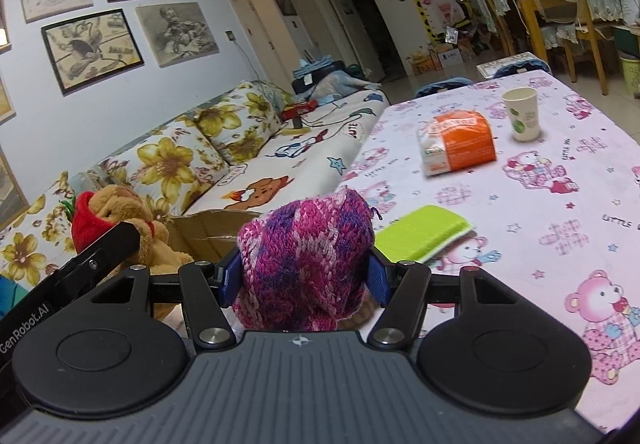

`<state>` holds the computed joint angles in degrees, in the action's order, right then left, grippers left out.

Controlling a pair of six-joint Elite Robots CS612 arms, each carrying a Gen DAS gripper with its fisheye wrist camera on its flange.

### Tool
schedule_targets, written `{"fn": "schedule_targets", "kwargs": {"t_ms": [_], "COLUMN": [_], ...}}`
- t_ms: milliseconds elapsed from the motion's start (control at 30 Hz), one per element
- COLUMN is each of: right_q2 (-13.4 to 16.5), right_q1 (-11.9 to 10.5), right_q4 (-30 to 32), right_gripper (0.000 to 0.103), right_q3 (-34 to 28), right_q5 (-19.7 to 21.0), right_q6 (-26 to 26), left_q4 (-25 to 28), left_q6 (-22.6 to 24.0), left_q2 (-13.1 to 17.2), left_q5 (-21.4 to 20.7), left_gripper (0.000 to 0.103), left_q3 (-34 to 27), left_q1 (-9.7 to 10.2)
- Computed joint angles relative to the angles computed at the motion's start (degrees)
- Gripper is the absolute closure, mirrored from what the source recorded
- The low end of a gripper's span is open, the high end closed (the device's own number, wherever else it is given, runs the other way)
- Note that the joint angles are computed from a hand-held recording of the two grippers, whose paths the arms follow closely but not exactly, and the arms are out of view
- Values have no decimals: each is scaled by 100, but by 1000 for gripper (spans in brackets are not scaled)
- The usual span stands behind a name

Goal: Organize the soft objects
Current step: 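Carry the bear and pink knitted ball to the cardboard box and release both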

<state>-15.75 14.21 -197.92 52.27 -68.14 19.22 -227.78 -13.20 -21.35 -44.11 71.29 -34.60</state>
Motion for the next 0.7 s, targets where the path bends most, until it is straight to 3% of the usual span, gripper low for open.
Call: {"fn": "schedule_targets", "kwargs": {"t_ms": [167,367,533,700], "right_q2": [44,134,200,321], "right_q1": [41,103,167,226], "right_q4": [79,252,564,1054], "right_gripper": [27,27,26,26], "right_q3": [-162,-496,-754,-1090], "right_q5": [34,112,163,120], "right_q6": [-118,-435,-853,-1212], "left_q4": [-52,13,575,1221], "left_q6": [-385,-912,-2239,-3106], "left_q2": [-49,-110,-300,-460], "left_q5": [221,794,1096,1312], "left_gripper": [42,41,41,41], "left_q3": [106,218,586,868], "left_q1": [27,52,127,189]}}
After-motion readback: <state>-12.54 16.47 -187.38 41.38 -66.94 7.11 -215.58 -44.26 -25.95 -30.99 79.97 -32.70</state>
